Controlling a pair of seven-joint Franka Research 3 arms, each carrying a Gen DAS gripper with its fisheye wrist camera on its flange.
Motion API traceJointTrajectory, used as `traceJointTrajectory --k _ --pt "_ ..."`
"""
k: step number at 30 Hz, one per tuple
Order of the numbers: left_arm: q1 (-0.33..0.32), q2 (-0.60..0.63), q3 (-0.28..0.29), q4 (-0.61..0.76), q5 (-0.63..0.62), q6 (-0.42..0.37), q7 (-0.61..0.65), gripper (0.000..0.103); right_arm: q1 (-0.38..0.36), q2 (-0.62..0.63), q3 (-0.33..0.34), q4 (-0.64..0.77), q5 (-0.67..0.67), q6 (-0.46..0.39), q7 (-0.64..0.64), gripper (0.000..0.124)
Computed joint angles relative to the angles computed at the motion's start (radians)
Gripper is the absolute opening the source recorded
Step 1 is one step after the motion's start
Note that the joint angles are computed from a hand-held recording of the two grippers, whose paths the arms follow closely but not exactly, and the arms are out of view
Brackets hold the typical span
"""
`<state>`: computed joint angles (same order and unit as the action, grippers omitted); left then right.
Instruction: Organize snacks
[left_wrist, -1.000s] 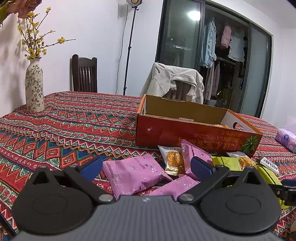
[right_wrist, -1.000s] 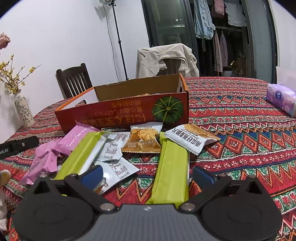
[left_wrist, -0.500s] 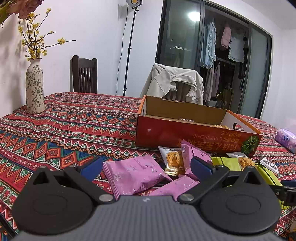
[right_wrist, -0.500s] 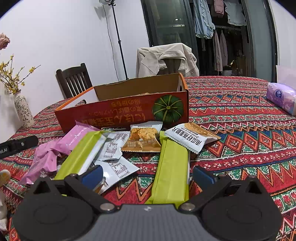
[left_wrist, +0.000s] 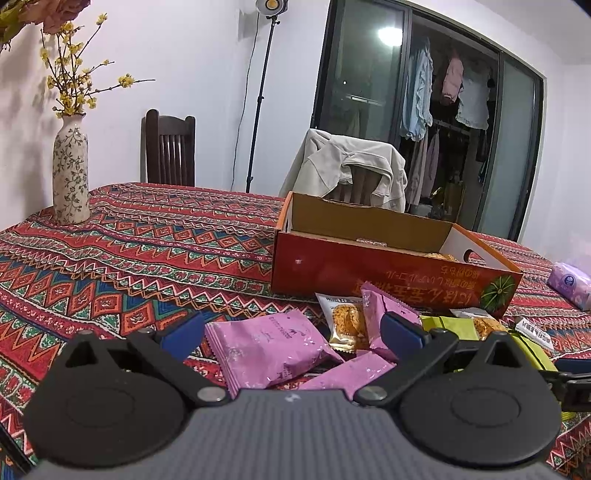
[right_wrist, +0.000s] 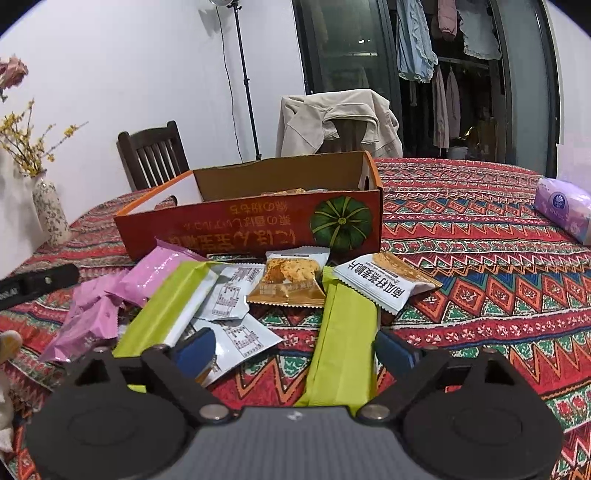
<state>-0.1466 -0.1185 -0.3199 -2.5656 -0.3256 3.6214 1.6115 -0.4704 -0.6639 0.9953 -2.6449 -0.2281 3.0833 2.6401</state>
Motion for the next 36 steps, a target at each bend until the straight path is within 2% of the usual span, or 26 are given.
traceJointTrajectory --k 5,9,10,11,14,16,18,20,21,23,24,26,29,31,36 --pt "-0.003 -0.001 0.015 -0.006 0.039 0.004 -0.033 0.103 -0.029 0.003 0.015 0.034 -0.012 -0.096 0.038 0.072" --pt "0.001 0.000 0.010 -0.002 0.036 0.000 -0.030 0.103 -0.041 0.017 0.010 0.045 -0.069 -0.144 0.066 0.064" --pt "0.002 -0.002 0.006 -0.006 0.028 0.001 -0.025 0.103 -0.044 0.019 0.013 0.054 -0.089 -0.166 0.067 0.055" --pt "0.004 -0.002 0.003 -0.003 0.020 -0.004 -0.018 0.103 -0.040 0.022 0.008 0.054 -0.106 -0.168 0.068 0.037" --pt "0.019 -0.002 -0.030 0.016 -0.058 -0.040 0.043 0.103 -0.010 0.017 -0.026 0.038 -0.140 -0.144 0.091 0.034" --pt "0.038 -0.004 -0.065 0.031 -0.128 -0.070 0.102 0.103 -0.012 -0.017 -0.022 0.025 -0.163 -0.131 0.125 0.033" --pt "0.079 -0.007 -0.135 0.056 -0.253 -0.102 0.211 0.103 -0.010 -0.058 -0.027 0.001 -0.168 -0.095 0.154 0.033" --pt "0.116 -0.017 -0.188 0.069 -0.326 -0.136 0.273 0.103 -0.012 -0.098 -0.025 -0.021 -0.159 -0.056 0.167 0.033" --pt "0.169 -0.026 -0.254 0.084 -0.398 -0.166 0.329 0.103 -0.013 -0.123 -0.021 -0.032 -0.150 -0.038 0.170 0.033" --pt "0.305 -0.054 -0.394 0.097 -0.454 -0.235 0.355 0.103 -0.018 -0.156 -0.014 -0.045 -0.127 -0.012 0.161 0.033" --pt "0.360 -0.071 -0.446 0.101 -0.455 -0.279 0.344 0.103 -0.017 -0.169 -0.011 -0.050 -0.115 -0.001 0.155 0.033" --pt "0.408 -0.089 -0.493 0.103 -0.435 -0.321 0.314 0.103 -0.011 -0.186 -0.011 -0.060 -0.091 0.019 0.138 0.033" --pt "0.612 -0.146 -0.685 0.110 -0.342 -0.384 0.183 0.103 -0.007 -0.197 -0.001 -0.069 -0.056 0.041 0.112 0.033" --pt "0.714 -0.184 -0.776 0.122 -0.290 -0.431 0.103 0.103 -0.001 -0.199 0.003 -0.076 -0.033 0.054 0.093 0.033" --pt "0.865 -0.250 -0.905 0.144 -0.193 -0.515 -0.054 0.103 0.005 -0.189 0.019 -0.088 0.024 0.081 0.042 0.033"
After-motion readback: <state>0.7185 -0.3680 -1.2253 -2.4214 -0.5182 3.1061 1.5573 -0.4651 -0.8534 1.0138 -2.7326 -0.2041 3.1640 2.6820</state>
